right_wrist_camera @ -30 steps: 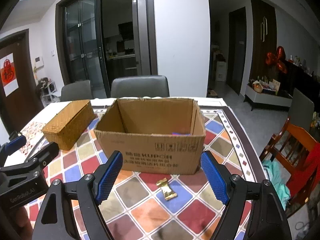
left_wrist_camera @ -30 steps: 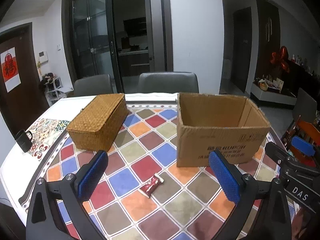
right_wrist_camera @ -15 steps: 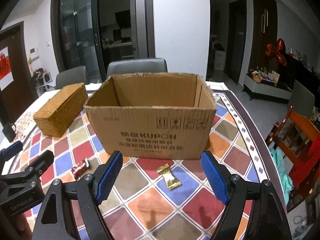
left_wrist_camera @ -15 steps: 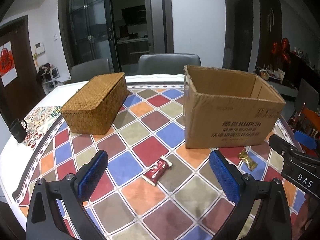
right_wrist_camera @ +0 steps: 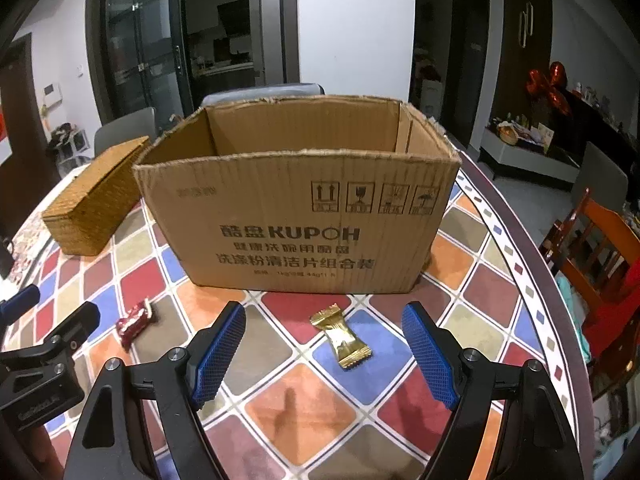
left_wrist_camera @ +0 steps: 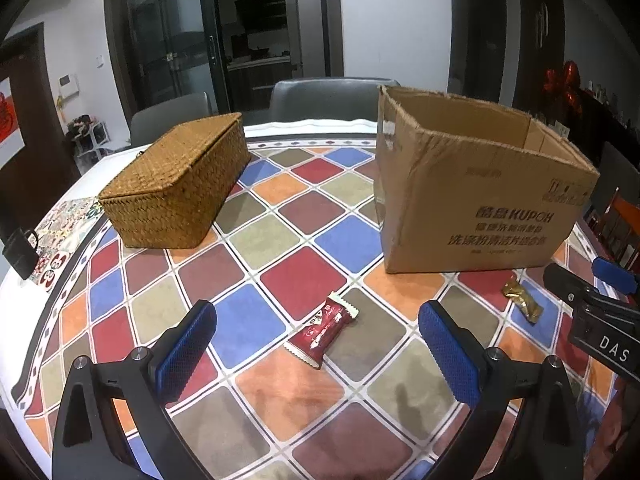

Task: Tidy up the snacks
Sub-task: 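Withdraw both tools from the box toward the red bar and gold candy, then grasp the red candy bar with the left tool while the right tool grasps the gold foil candy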

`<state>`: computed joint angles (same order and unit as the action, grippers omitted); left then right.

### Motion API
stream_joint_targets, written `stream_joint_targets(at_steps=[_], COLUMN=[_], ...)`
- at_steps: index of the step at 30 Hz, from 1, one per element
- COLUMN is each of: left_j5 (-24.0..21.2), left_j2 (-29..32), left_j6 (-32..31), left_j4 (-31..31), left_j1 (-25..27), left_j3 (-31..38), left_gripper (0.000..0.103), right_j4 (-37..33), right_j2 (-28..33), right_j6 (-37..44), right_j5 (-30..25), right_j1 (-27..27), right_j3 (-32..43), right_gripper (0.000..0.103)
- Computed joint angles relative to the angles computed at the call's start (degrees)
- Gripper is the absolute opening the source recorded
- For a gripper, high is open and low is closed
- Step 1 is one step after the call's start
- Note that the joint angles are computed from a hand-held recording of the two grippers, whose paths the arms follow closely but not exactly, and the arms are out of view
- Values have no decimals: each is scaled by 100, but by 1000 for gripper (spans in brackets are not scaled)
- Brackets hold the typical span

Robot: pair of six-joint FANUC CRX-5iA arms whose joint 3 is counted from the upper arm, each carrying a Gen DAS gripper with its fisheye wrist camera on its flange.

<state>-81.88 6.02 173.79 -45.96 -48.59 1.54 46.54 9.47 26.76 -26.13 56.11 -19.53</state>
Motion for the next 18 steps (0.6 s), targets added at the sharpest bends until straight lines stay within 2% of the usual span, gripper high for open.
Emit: stream_joint_targets(at_steps=[18], left_j5=[635], left_j2=[-33], left_j6=[-333], left_j4=[293], left_j1=[421], left_j3=[-523], left_gripper=[101], right_j4=[70], right_j2=[526], right_j6=[-152], right_j5=[-326], right_j1=[53], right_j3=[209], right_gripper=[81])
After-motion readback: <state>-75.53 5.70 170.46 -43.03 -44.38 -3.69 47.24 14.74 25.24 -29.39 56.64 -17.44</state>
